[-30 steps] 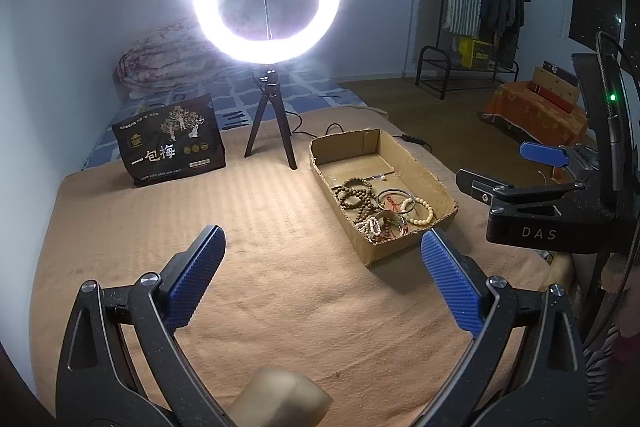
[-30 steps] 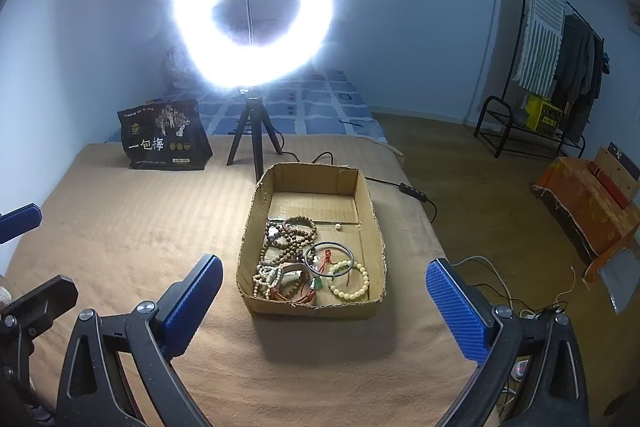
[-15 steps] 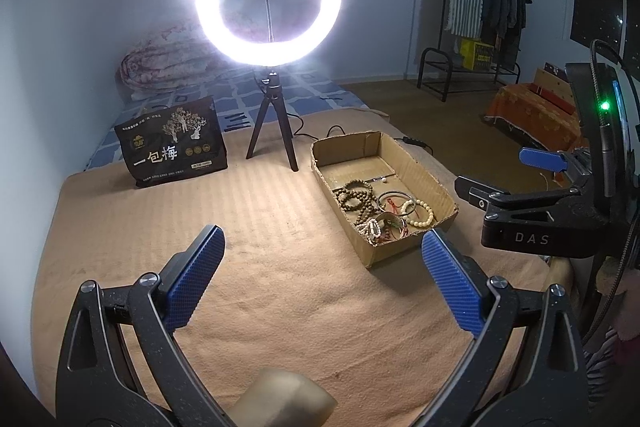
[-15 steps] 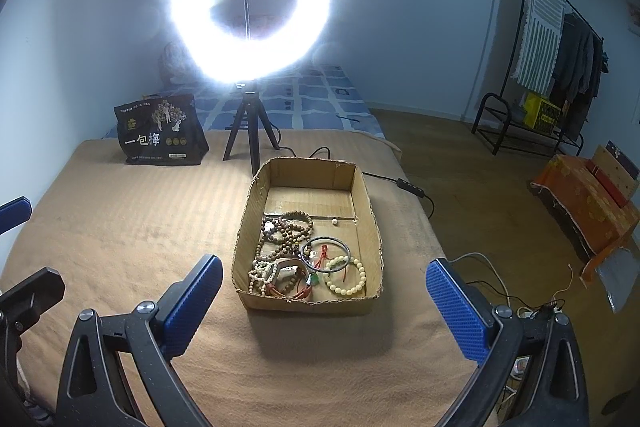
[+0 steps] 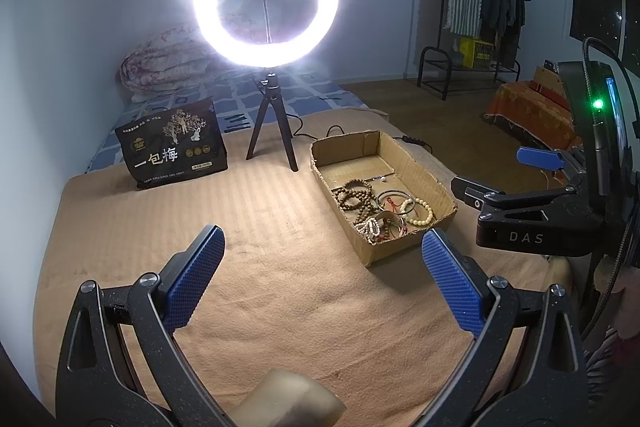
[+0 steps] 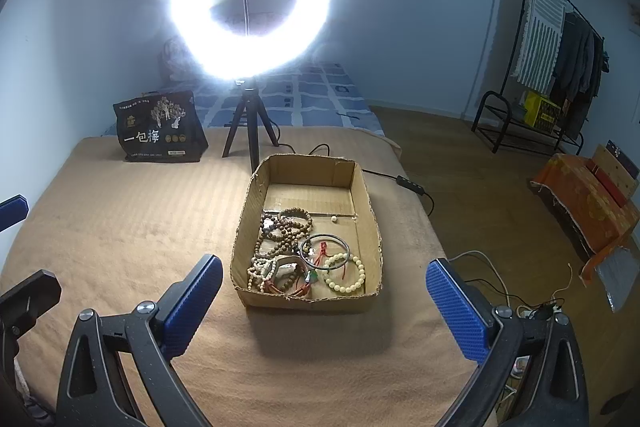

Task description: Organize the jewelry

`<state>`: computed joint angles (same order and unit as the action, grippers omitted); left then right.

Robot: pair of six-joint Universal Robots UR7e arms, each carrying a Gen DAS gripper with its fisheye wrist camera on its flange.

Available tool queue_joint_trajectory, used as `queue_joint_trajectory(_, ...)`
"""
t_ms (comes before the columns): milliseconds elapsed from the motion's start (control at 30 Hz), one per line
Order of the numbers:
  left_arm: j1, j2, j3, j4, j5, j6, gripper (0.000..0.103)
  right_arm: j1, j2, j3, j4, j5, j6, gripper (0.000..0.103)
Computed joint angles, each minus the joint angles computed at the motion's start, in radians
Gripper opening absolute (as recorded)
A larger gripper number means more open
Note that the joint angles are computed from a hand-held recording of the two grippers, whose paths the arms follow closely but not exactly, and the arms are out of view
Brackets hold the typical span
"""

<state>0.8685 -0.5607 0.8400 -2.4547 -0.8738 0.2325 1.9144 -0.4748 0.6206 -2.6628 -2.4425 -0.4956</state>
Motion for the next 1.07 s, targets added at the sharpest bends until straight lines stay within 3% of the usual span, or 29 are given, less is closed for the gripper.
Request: queue_joint_trajectory(1067, 0.001, -0.007, 0.013, -0.039, 0.028, 0.027, 0.101, -0.008, -0.013, 0.025, 0.029, -0.008, 0.028, 0.103)
